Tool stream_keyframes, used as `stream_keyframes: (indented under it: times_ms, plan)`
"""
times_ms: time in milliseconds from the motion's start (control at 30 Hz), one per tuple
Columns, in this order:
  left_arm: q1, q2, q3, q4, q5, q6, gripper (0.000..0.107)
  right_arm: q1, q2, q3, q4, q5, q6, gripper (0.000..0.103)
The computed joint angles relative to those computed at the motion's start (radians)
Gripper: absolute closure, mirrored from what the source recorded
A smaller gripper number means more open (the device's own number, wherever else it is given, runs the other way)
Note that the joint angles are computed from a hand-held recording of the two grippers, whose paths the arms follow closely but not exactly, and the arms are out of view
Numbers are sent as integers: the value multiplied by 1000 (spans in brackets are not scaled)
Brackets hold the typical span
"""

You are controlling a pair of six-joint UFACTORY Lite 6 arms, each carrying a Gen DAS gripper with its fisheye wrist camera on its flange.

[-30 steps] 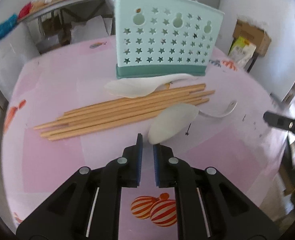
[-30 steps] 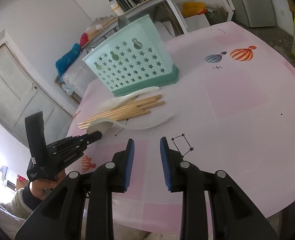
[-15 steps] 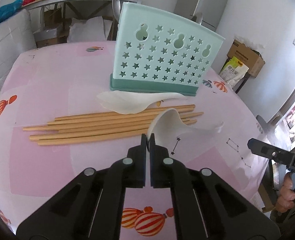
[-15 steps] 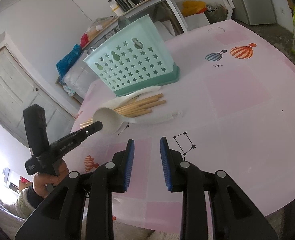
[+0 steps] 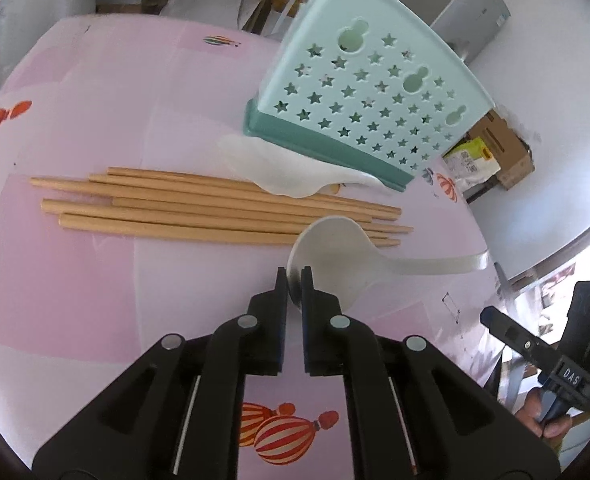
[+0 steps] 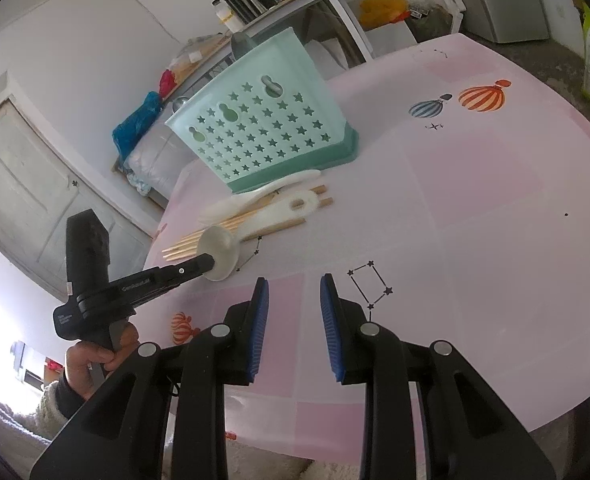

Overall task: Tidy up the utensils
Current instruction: 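Grasp the white ladle by its handle with the left tool, then grasp the white rice paddle with the right tool while the left tool lifts the ladle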

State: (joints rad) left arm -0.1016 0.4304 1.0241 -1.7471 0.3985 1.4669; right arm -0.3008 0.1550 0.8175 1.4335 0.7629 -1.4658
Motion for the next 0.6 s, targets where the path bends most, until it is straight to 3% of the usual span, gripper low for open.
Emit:
stream_keyframes:
  times_ms: [267,333,367,500,600]
  plan:
    - [30,-13,2,132,27,-163,105,69,20,161,-79,45,111,76]
    - [43,-37,-6,243,32,-264,105,115,52,257,-121,47,155,76]
    - [54,-52,-20,276,37,-289,105,143,77,314,-153,44,186,71]
    - [106,-109,-80,345,57,-325,105,284,202,550,-319,3,293,60]
    - [144,-151,-130,363,69,-321,105,400,360,776,-481,-14,392,60]
